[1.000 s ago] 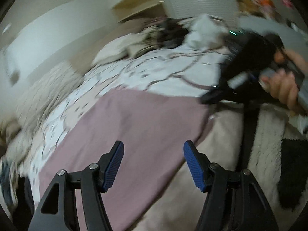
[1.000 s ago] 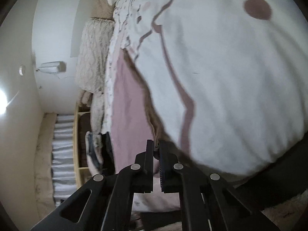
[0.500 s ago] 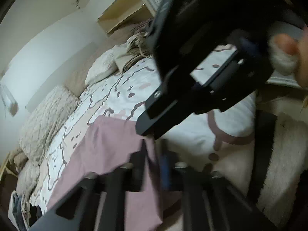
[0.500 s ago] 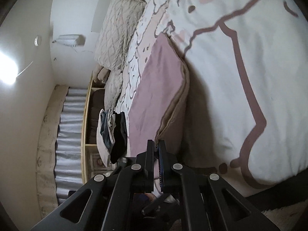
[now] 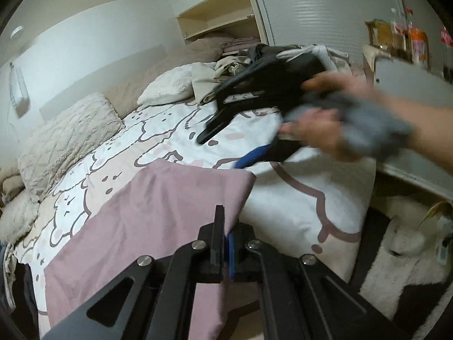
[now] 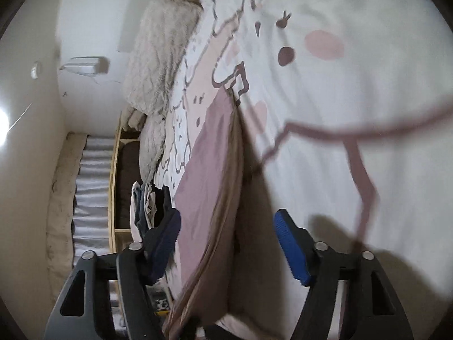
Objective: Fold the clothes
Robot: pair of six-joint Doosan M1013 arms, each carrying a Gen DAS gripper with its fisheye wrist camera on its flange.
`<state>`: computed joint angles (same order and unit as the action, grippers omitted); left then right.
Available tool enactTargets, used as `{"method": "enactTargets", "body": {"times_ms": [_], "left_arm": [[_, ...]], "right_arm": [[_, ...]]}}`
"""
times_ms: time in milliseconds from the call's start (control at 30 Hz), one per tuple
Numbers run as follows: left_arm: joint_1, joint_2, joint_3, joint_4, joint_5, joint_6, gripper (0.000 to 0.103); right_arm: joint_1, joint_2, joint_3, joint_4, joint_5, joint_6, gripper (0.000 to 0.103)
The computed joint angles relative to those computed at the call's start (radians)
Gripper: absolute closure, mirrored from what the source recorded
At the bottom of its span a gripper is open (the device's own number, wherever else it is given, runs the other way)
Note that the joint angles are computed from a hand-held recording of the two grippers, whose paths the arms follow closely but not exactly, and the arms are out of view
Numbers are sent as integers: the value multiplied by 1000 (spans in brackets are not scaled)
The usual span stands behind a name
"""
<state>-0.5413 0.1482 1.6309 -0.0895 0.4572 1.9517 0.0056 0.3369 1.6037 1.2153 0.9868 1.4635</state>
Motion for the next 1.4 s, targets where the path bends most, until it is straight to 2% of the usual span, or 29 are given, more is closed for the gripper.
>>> {"method": "enactTargets", "body": {"times_ms": [100, 200, 267, 300, 333, 400, 533, 633, 733, 900, 1067, 1233, 1300, 1400], "left_arm": [[7, -1, -8, -12, 13, -18, 101], [13, 6, -20, -29, 27, -20, 101], [17, 9, -25, -50, 36, -13, 101], [18, 10, -27, -65, 42, -11, 101], [20, 10, -28, -75, 48, -10, 101], [31, 4, -28, -120, 52, 3, 101], [71, -34, -6, -248, 29, 28, 101], [98, -82, 33, -199, -16, -61, 101], [127, -131, 73, -80, -43, -232, 101], [178, -206, 149, 217, -47, -607, 101], [245, -252, 220, 295, 3, -804, 101], [311, -248, 271, 218, 68, -842, 101], [334, -239, 281, 145, 89, -812, 101], [370, -230, 294, 29, 103, -760, 101]], "right_arm": [[0, 92, -113, -42, 81, 40, 40], [13, 167, -223, -86, 143, 61, 46], [30, 192, -277, -157, 138, 73, 65], [38, 204, -305, -196, 135, 81, 85], [46, 205, -319, -241, 119, 104, 98], [59, 195, -332, -323, 77, 162, 99], [90, 147, -351, -411, 30, 155, 99], [120, 134, -398, -453, 19, 160, 99], [174, 156, -497, -495, 31, 157, 99], [280, 249, -700, -563, 78, 164, 99], [388, 377, -911, -641, 194, 186, 99], [465, 496, -1059, -745, 321, 215, 99], [490, 550, -1124, -793, 376, 245, 99], [506, 597, -1164, -827, 417, 306, 99]]}}
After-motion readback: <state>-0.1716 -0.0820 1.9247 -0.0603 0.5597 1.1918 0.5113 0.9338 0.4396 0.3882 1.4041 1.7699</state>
